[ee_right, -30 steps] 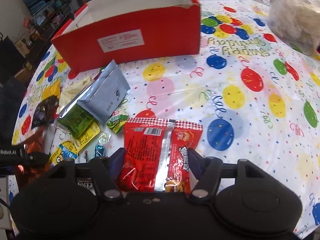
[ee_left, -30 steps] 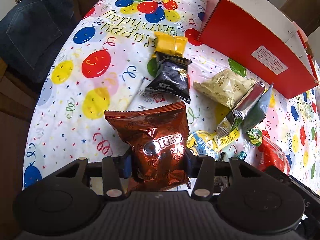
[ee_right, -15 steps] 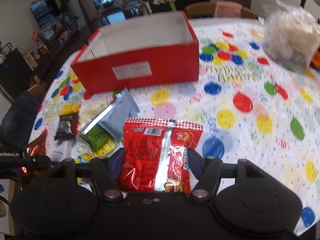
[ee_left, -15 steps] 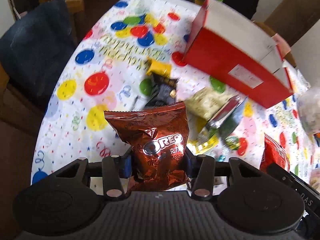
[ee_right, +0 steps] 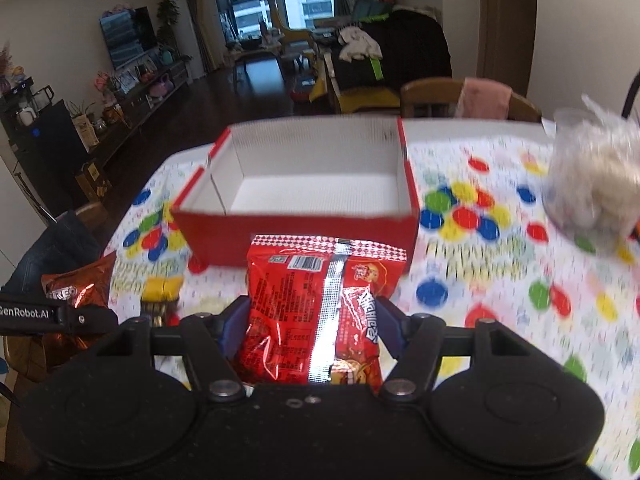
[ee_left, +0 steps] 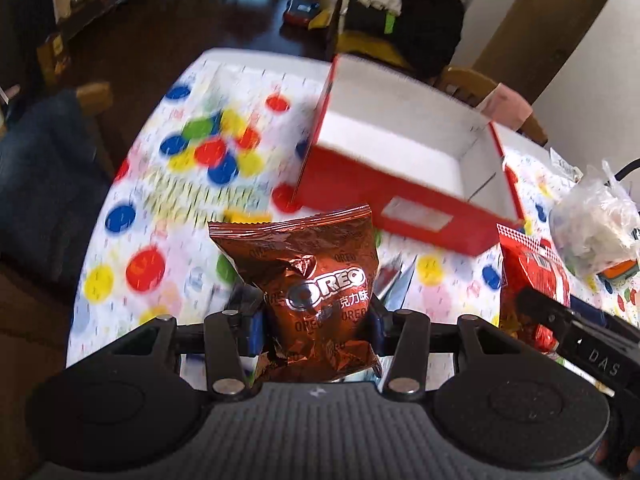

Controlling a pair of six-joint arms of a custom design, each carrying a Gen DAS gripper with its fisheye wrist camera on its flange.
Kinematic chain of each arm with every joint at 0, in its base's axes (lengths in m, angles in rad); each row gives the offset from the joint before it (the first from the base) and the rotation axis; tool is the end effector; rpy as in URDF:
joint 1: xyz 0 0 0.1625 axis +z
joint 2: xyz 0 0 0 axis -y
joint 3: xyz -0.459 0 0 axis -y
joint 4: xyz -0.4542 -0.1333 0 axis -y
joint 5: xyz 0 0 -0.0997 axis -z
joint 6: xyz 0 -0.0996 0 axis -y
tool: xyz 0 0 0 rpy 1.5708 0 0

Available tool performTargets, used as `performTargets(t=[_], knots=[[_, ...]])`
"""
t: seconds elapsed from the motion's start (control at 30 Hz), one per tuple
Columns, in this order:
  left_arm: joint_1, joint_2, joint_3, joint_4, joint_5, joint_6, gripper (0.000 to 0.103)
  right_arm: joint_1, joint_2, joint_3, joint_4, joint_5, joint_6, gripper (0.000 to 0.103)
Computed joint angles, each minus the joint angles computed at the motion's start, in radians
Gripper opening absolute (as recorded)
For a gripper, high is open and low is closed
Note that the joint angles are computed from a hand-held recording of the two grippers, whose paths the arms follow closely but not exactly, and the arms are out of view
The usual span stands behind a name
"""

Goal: Organize snacks
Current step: 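Carry the Oreo bag and red chip bag together into the red box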

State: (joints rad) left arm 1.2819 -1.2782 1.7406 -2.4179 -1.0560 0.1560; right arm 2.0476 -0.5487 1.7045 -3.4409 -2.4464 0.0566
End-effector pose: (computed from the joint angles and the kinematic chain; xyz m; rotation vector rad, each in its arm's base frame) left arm -0.0143 -0.6883 0.3564 0.4439 2.5672 -0.5511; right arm 0.3680 -0.5886 0.0034 0.0850 -2.2853 1.0888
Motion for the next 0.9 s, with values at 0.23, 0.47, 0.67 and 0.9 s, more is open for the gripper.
performTargets(t=[0.23, 0.47, 0.67, 0.9], knots=[[-0.029, 0.074, -0.077, -0.031, 0.004, 0.048, 0.047, -0.029, -0.003, -0.068, -0.01, 0.012, -0.106, 0.065], [-0.055, 0.166, -0.186, -0.013, 0.018, 0.077, 0.047, -0.066, -0.011, -0.131, 0.026, 0.057, -0.16, 0.065], [-0.071, 0.261, -0.291, 0.01, 0.047, 0.095, 0.047, -0.092, 0.008, -0.21, 0.061, 0.074, -0.211, 0.065], [-0.073, 0.376, -0.426, 0.068, 0.07, 0.077, 0.047, -0.131, 0.028, -0.298, 0.155, 0.109, -0.226, 0.065]])
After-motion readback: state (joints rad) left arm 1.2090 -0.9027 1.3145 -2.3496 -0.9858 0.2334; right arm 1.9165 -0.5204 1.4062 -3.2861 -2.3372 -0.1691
